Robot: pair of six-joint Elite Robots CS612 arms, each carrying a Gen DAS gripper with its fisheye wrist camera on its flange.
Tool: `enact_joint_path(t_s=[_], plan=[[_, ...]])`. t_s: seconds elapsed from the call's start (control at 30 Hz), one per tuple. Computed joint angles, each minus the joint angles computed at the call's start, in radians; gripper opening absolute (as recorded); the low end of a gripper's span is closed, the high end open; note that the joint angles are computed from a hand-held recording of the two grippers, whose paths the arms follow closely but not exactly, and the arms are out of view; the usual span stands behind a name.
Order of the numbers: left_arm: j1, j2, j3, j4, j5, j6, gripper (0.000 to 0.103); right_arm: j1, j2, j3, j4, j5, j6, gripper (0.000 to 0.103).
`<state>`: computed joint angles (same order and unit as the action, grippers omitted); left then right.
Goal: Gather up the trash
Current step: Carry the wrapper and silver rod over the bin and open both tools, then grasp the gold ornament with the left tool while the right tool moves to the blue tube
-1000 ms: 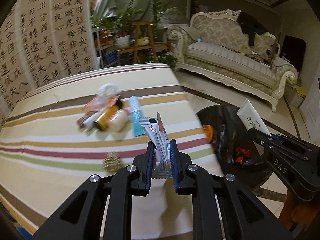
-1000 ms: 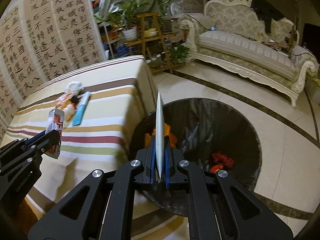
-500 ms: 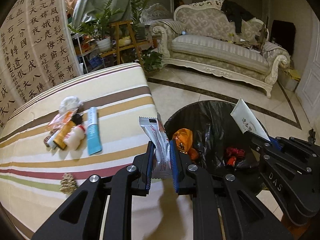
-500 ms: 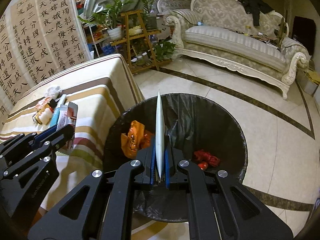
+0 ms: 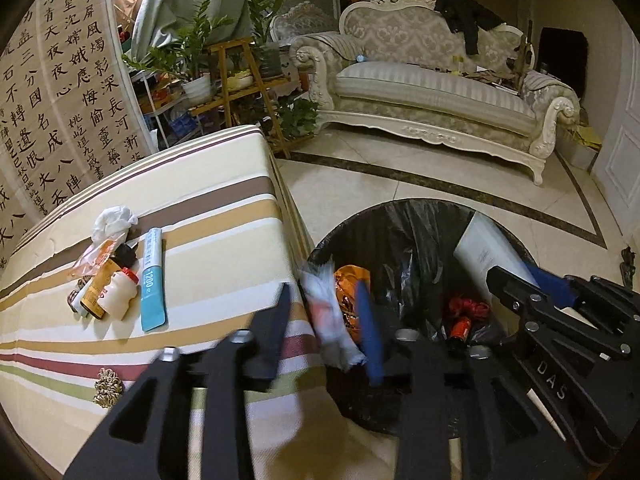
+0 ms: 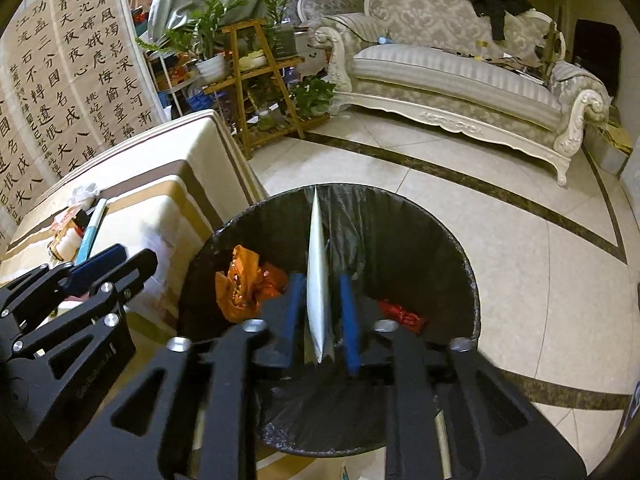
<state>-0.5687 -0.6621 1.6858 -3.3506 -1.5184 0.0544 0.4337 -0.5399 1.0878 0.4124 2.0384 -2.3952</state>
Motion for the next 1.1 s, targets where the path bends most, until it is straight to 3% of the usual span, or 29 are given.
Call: enact_joint_path(t_s=[0.2,0.37,0.77,1.1], plan=[[0.004,-0.004,0.007,-0.012,0.012,-0.018,0.056,0.0,-0.001,0.002,0.005,0.012,0.013,0.026],[0.011,-0.012,0.02,-0.023,0.019,-0.031,0.063,0.004,-0.004,0.002,0.001,0.024,0.016,0.036],[0.057,-0.036,0.063,-0.043,0.06,-0.088,0.063,0.019,0.01,-0.044,-0.005,-0.007,-0.012,0.055],[0.111,-0.037,0.074,-0.017,0.112,-0.149,0.063,0.04,0.042,-0.126,0.015,-0.053,-0.079,0.056]])
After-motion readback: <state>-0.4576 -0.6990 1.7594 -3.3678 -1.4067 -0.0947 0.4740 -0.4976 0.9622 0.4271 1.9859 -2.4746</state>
